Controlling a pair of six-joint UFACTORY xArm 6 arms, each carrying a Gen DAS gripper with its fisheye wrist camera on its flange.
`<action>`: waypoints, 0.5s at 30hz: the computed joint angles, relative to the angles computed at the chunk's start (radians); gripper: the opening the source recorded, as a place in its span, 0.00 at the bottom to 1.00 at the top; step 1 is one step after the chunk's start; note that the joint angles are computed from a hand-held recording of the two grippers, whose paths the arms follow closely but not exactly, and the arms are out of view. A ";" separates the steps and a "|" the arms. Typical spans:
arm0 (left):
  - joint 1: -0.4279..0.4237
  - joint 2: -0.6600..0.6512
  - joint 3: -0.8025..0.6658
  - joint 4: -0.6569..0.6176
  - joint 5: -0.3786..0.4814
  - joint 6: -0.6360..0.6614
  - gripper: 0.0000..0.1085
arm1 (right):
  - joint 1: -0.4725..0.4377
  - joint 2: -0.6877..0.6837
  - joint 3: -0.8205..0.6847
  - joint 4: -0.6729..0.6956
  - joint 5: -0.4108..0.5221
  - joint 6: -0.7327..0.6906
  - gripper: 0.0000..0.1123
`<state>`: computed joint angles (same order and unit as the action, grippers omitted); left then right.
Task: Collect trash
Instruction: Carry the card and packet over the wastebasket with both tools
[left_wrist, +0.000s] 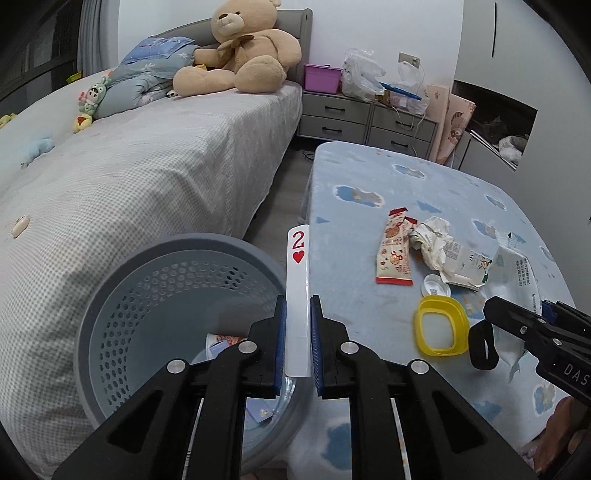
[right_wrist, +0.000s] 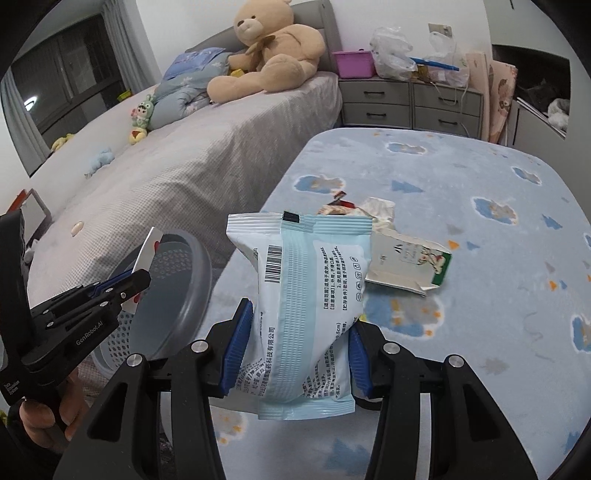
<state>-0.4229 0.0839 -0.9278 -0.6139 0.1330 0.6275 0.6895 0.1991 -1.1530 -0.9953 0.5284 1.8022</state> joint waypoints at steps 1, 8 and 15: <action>0.011 -0.003 0.003 0.002 -0.003 0.002 0.11 | -0.001 0.019 -0.024 0.006 -0.010 -0.017 0.42; 0.094 -0.004 0.012 0.032 -0.017 -0.012 0.11 | -0.004 0.167 -0.214 0.085 -0.078 -0.172 0.42; 0.174 0.020 0.002 0.107 -0.012 -0.082 0.11 | 0.008 0.352 -0.443 0.268 -0.109 -0.435 0.42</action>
<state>-0.2492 0.1041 -0.9260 -0.5066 0.1214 0.5450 0.6971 0.5512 -1.5963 -0.7269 0.4191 1.3667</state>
